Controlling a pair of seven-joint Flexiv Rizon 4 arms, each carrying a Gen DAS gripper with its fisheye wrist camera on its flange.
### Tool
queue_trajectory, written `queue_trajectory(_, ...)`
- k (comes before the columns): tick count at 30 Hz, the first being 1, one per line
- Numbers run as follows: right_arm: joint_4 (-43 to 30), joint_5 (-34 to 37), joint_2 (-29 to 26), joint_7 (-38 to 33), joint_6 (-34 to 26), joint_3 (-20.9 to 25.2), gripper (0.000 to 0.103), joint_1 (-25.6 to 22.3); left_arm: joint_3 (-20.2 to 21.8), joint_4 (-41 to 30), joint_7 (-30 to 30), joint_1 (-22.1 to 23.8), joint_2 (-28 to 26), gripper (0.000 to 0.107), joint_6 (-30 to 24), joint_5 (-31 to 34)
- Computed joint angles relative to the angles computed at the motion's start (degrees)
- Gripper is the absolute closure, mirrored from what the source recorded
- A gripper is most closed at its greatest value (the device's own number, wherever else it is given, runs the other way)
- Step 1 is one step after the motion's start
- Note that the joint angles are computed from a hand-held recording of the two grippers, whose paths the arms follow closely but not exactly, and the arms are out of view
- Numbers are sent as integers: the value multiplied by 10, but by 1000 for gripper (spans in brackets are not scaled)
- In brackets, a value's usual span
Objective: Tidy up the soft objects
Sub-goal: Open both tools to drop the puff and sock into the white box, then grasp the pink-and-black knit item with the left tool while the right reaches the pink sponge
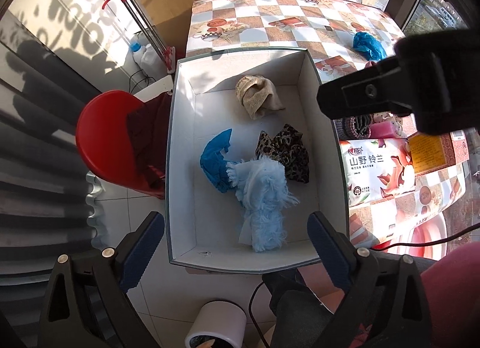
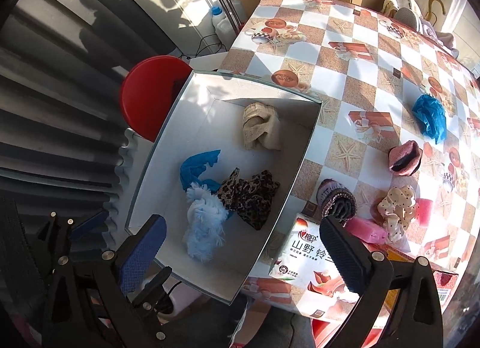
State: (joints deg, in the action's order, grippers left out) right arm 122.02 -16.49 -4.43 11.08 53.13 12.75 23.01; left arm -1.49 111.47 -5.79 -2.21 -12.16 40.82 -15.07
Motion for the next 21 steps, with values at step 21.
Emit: queue_trajectory(21,180,150,415,284,-331,103,0,-22,-32,-116,-135,-44,-32,4,-214,-45)
